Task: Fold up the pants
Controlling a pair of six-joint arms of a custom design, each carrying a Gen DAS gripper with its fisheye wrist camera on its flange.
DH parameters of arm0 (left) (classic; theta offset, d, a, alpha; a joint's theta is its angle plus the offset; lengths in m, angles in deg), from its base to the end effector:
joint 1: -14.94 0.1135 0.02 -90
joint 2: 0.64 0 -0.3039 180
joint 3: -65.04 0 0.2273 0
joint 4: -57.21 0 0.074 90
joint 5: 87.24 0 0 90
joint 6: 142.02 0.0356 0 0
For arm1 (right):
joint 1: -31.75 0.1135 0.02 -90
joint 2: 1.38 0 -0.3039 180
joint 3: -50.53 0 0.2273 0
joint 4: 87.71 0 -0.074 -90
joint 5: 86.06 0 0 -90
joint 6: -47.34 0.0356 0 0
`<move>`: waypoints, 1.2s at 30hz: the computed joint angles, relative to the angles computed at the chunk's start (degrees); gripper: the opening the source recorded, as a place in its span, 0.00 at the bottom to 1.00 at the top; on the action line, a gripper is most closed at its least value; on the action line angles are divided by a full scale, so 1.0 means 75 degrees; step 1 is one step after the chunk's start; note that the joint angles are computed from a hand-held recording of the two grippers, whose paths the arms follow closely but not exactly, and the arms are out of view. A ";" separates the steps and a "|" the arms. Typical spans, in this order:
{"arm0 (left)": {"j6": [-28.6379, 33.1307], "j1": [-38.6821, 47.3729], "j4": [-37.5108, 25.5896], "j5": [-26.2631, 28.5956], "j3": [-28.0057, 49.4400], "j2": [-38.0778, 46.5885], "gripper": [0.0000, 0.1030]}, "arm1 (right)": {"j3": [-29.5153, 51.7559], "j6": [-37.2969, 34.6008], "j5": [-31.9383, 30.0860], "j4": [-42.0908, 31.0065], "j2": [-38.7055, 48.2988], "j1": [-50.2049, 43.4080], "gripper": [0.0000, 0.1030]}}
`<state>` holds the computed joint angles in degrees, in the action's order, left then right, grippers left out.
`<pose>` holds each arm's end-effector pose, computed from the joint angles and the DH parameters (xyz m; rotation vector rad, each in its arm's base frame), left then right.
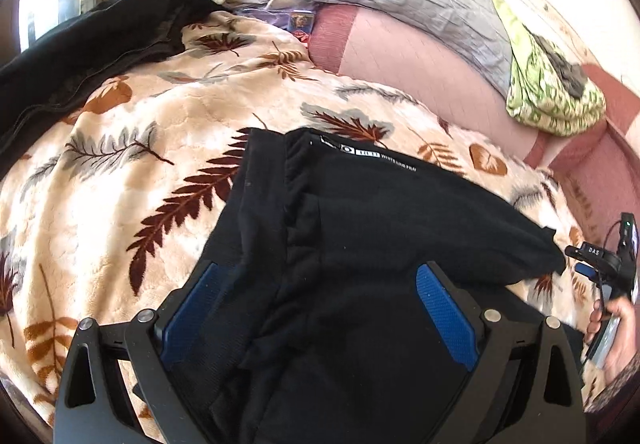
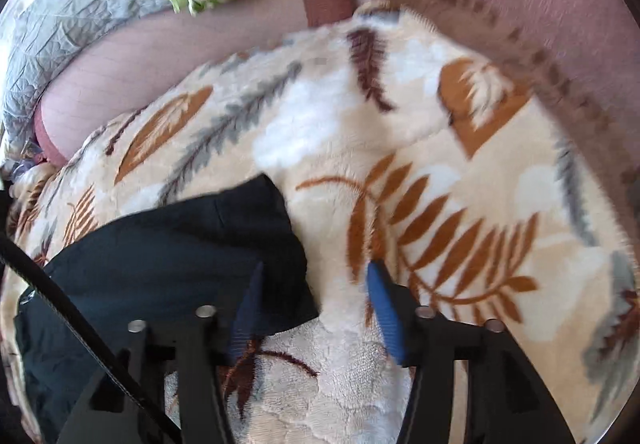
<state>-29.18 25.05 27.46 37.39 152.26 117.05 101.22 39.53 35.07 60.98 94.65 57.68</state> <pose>0.4056 0.0518 0.1777 0.4693 2.3915 -0.5429 0.2201 0.0866 0.1524 1.2823 2.2213 -0.1762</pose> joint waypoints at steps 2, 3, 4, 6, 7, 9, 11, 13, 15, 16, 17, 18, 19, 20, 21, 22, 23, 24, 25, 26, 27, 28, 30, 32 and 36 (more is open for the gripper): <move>0.0022 0.0012 -0.0009 0.0071 0.0019 -0.0025 0.95 | 0.0523 0.0656 0.0840 -0.1081 -0.0017 0.0473 0.58; 0.0064 -0.0016 0.0066 0.0070 -0.0063 -0.0079 0.95 | 0.0731 0.0665 0.1221 -0.1332 -0.0089 0.0621 0.58; 0.0085 -0.0054 0.0123 0.0048 -0.0143 -0.0125 0.95 | 0.0790 0.0416 0.1306 -0.1239 -0.0156 0.0602 0.58; 0.0168 -0.0142 0.0208 -0.0010 -0.0259 -0.0176 0.96 | 0.0848 -0.0727 0.1036 -0.0600 -0.0216 0.0288 0.58; 0.0208 -0.0196 0.0243 -0.0058 -0.0300 -0.0184 0.96 | 0.0954 -0.1352 0.0759 -0.0325 -0.0064 0.0015 0.58; 0.0308 -0.0247 0.0325 -0.0138 -0.0374 -0.0165 0.95 | 0.1280 -0.2134 0.0183 -0.0214 0.0485 -0.0551 0.58; 0.0333 -0.0279 0.0301 -0.0199 -0.0327 -0.0090 0.96 | 0.1383 -0.2604 -0.0495 0.0165 0.0995 -0.1155 0.56; 0.0296 -0.0278 0.0289 -0.0243 -0.0238 -0.0004 0.96 | 0.1271 -0.2810 -0.1011 0.0675 0.1244 -0.1586 0.17; 0.0191 -0.0278 0.0216 -0.0288 -0.0067 0.0139 0.96 | 0.1172 -0.2998 -0.0997 0.0925 0.1176 -0.1897 0.10; 0.0140 -0.0279 0.0094 -0.0296 0.0084 0.0249 0.95 | 0.1313 -0.2951 -0.0842 0.0715 0.1224 -0.1989 0.09; 0.0093 -0.0292 -0.0030 -0.0312 0.0214 0.0341 0.95 | 0.1450 -0.2839 -0.0686 0.0437 0.1245 -0.2060 0.08; 0.0039 -0.0297 -0.0168 -0.0336 0.0350 0.0445 0.95 | 0.1685 -0.2528 -0.0393 -0.0118 0.1292 -0.2089 0.08; 0.0010 -0.0288 -0.0240 -0.0334 0.0418 0.0493 0.96 | 0.1771 -0.2305 -0.0223 -0.0365 0.1260 -0.2166 0.08; -0.0011 -0.0269 -0.0296 -0.0317 0.0458 0.0514 0.95 | 0.1663 -0.2225 -0.0198 -0.0290 0.1149 -0.2232 0.11; -0.0011 -0.0245 -0.0296 -0.0299 0.0458 0.0501 0.96 | 0.1495 -0.2219 -0.0288 -0.0119 0.0947 -0.2300 0.20; -0.0009 -0.0216 -0.0257 -0.0289 0.0438 0.0468 0.96 | 0.1267 -0.2119 -0.0325 0.0072 0.0674 -0.2242 0.34; -0.0022 -0.0161 -0.0148 -0.0275 0.0374 0.0393 0.95 | 0.1183 -0.1931 -0.0208 0.0006 0.0503 -0.2109 0.41; -0.0052 -0.0107 -0.0064 -0.0270 0.0357 0.0338 0.96 | 0.1145 -0.1618 0.0032 -0.0186 0.0347 -0.1806 0.50; -0.0093 -0.0050 0.0005 -0.0272 0.0375 0.0299 0.96 | 0.1084 -0.1371 0.0239 -0.0330 0.0176 -0.1421 0.53; -0.0143 0.0036 0.0101 -0.0273 0.0400 0.0259 0.96 | 0.1005 -0.1231 0.0328 -0.0366 0.0025 -0.1073 0.53; -0.0229 0.0187 0.0242 -0.0281 0.0465 0.0225 0.96 | 0.0889 -0.0978 0.0403 -0.0394 -0.0162 -0.0545 0.53; -0.0303 0.0325 0.0353 -0.0304 0.0523 0.0212 0.96 | 0.0779 -0.0731 0.0473 -0.0360 -0.0278 -0.0116 0.55; -0.0426 0.0630 0.0403 -0.0361 0.0784 0.0305 0.96 | 0.0587 0.0239 0.0782 -0.0487 -0.0466 0.1096 0.63; -0.0447 0.0988 0.0022 -0.0317 0.1273 0.0574 0.96 | 0.0511 0.1279 0.1096 -0.0789 -0.0438 0.2227 0.67; -0.0023 0.1579 -0.1730 0.0058 0.2617 0.1403 0.95 | 0.0697 0.3592 0.1578 -0.2021 0.0153 0.4192 0.67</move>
<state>-29.36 36.89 14.48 37.83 171.89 127.58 106.45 66.47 46.90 45.82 95.80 89.12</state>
